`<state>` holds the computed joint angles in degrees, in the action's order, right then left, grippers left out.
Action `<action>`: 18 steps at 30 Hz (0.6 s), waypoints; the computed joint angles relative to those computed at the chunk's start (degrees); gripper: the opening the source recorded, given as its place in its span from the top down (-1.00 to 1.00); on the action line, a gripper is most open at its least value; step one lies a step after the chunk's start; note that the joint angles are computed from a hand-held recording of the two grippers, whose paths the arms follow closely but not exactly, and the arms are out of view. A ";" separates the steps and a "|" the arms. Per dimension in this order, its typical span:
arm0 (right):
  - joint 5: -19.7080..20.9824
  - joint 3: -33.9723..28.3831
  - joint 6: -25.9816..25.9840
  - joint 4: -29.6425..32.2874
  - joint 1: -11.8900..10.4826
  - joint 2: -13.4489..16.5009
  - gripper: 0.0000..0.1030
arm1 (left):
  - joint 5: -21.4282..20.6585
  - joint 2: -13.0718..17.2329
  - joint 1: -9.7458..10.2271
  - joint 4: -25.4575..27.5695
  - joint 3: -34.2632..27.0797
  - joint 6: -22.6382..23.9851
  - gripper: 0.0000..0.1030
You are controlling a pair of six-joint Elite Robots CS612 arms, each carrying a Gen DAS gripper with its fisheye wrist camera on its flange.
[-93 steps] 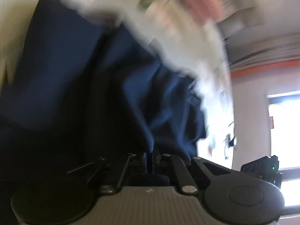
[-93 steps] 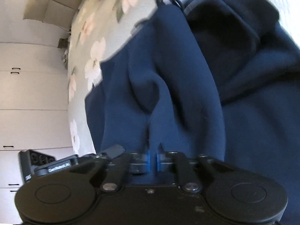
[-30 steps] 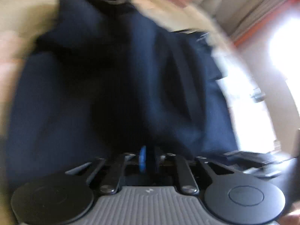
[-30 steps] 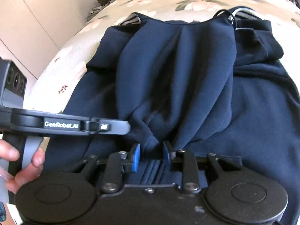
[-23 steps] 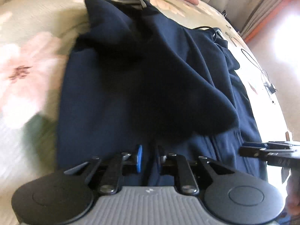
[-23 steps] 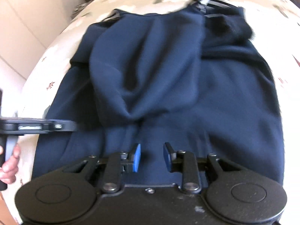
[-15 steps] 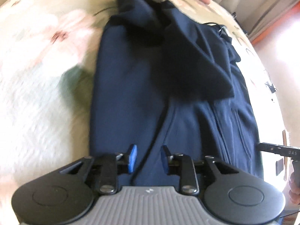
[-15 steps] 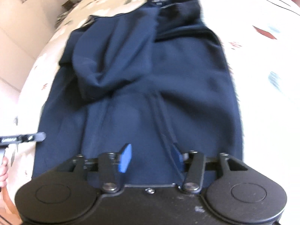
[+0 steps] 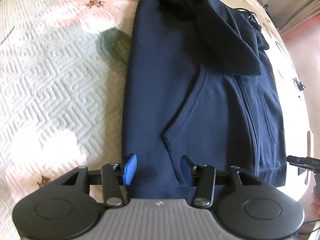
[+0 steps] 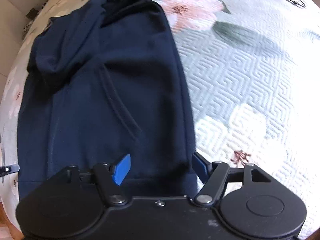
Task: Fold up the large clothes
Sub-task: 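Open both grippers and move them to the hem of the narrowed hoodie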
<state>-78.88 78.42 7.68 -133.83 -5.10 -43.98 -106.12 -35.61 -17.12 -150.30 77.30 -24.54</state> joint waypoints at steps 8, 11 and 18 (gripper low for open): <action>3.70 1.03 2.35 4.83 -1.17 0.17 -0.60 | -4.59 -0.02 1.37 -5.26 2.93 -10.76 -0.03; 4.90 1.09 2.69 5.64 -1.33 0.44 -0.61 | -3.38 -1.17 1.51 -6.81 4.87 -12.81 -0.03; 5.45 1.28 0.90 5.40 -1.57 0.49 -0.62 | -12.46 -1.38 3.11 -7.96 8.32 -20.61 -0.24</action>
